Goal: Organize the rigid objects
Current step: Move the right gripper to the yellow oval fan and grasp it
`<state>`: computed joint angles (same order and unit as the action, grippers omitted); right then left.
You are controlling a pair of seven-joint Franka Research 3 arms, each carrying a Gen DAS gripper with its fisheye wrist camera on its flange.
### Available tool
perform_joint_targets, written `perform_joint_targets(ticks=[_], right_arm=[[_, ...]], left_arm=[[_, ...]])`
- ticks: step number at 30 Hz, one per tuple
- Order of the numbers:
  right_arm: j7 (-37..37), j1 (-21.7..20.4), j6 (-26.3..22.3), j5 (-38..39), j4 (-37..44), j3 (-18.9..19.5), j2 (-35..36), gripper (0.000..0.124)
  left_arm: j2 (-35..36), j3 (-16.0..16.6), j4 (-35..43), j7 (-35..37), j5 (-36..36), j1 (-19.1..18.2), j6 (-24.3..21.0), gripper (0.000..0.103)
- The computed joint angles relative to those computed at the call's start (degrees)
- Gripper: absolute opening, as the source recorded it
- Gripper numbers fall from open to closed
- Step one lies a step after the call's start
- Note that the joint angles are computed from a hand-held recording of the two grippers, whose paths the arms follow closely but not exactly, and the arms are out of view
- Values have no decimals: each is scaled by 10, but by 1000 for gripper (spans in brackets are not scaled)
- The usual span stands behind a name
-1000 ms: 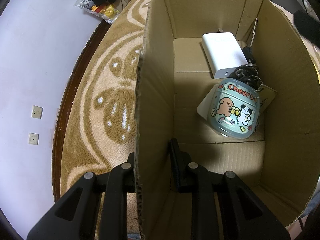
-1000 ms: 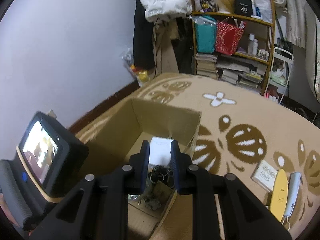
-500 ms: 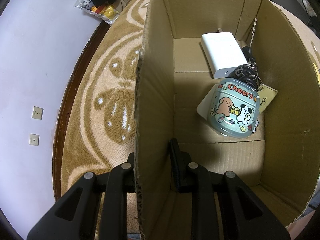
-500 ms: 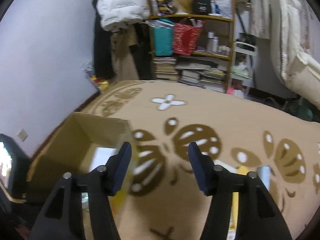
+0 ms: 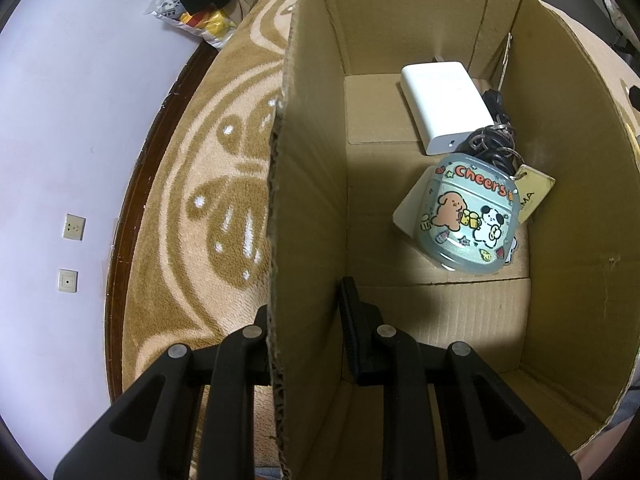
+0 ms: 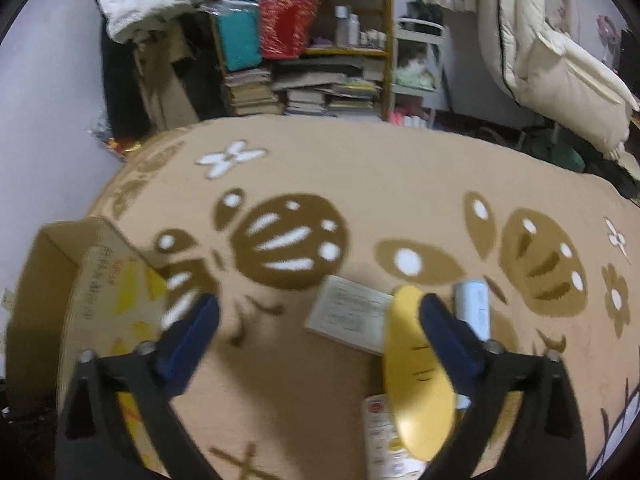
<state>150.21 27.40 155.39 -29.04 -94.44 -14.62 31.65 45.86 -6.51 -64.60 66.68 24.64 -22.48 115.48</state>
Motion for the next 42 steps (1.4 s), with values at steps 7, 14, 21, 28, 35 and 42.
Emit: perform_joint_targets(ticks=[7,14,21,28,35,42], right_arm=[[-22,-37,-7,57,-22,24,-5,103],[-51,-46,-29,96,-15,30,7,103],[-90,-63,-24,152,-21,48,14,103],[-90,-51,-49,153,-11,37,23,103],[-76,-54,-41,158,-17,38,27,103],[-111,-69,-34,186,-11,58,35,103]], left_arm=[[5,0,7,3,-2,1,-3,22],[5,1,6,3,-3,1,-2,22],[4,0,2,3,-4,3,2,22],[4,0,2,2,-6,4,2,22],[3,1,1,2,-3,2,1,22],[4,1,2,2,-2,1,0,22]])
